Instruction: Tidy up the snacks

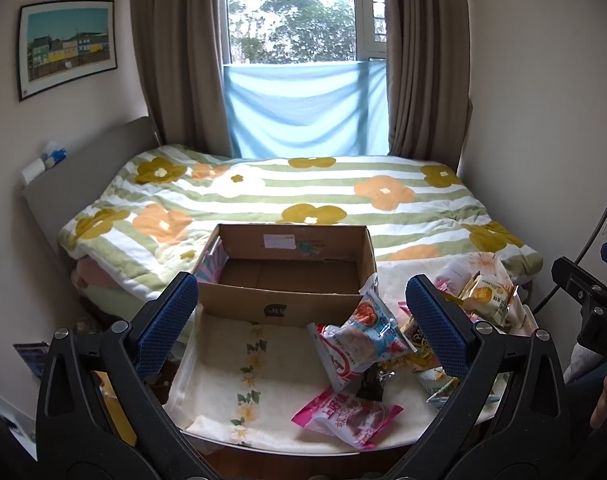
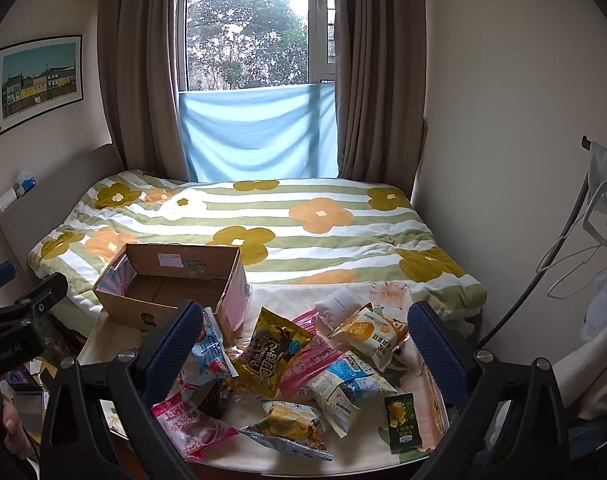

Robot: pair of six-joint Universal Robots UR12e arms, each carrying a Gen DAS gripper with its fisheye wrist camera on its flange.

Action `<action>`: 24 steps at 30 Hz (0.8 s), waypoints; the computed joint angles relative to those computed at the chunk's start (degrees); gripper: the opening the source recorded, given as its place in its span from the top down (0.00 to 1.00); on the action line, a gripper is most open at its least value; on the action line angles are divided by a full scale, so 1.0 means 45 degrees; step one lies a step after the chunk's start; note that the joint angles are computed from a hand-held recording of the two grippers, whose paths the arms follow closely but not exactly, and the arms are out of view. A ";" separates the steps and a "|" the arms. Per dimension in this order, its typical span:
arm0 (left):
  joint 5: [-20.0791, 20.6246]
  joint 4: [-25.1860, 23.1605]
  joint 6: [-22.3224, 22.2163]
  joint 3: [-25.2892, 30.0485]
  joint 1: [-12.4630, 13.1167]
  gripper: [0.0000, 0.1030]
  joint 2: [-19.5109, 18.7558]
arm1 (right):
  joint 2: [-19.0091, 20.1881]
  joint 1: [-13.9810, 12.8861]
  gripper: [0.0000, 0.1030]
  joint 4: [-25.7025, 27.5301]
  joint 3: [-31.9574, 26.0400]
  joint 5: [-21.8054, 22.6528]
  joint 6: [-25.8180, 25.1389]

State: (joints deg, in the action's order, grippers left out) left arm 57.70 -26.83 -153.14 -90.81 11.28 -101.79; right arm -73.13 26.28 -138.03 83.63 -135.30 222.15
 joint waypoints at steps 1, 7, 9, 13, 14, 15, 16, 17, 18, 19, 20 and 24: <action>0.0006 0.0014 -0.0010 0.0000 -0.0002 0.00 -0.0001 | -0.0001 -0.0005 0.01 -0.0002 0.0000 0.0013 -0.0002; -0.0010 0.0010 -0.0026 -0.0005 0.0003 0.00 0.0016 | -0.0009 -0.0005 0.01 0.0058 -0.0011 0.0001 0.0015; -0.0014 0.0010 -0.0026 -0.0009 0.0005 0.00 0.0021 | -0.0022 -0.0011 0.01 0.0037 0.0004 0.0036 0.0008; 0.0000 0.0012 -0.0044 -0.0027 0.0006 0.00 0.0043 | -0.0026 -0.0009 0.01 0.0044 0.0004 0.0032 -0.0007; -0.0001 0.0023 -0.0051 -0.0060 0.0013 0.00 0.0068 | -0.0028 0.0001 0.01 0.0013 0.0024 0.0030 -0.0005; 0.0007 0.0033 -0.0057 -0.0073 0.0014 0.00 0.0077 | -0.0020 0.0005 0.01 -0.0021 0.0028 0.0047 -0.0025; 0.0006 0.0058 -0.0074 -0.0143 0.0033 0.00 0.0133 | -0.0018 0.0008 0.01 -0.0021 0.0027 0.0053 -0.0011; 0.0012 0.0051 -0.0080 -0.0162 0.0036 0.00 0.0151 | -0.0013 0.0013 0.01 -0.0042 0.0031 0.0062 -0.0017; 0.0002 0.0065 -0.0088 -0.0249 0.0062 0.00 0.0228 | -0.0008 0.0023 0.01 -0.0054 0.0033 0.0075 -0.0015; 0.0006 0.0076 -0.0104 -0.0284 0.0067 0.00 0.0257 | -0.0017 0.0032 0.01 -0.0101 0.0058 0.0091 -0.0038; 0.0002 0.0087 -0.0113 -0.0315 0.0072 0.00 0.0283 | -0.0021 0.0036 0.01 -0.0110 0.0064 0.0091 -0.0023; 0.0064 -0.0232 -0.0059 -0.0365 0.0075 0.00 0.0406 | -0.0150 0.0030 0.01 -0.0008 0.0188 0.0399 0.0113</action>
State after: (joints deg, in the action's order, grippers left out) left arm 57.99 -27.87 -153.40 -92.45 11.62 -99.96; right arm -73.81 26.42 -138.07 84.47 -133.50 222.66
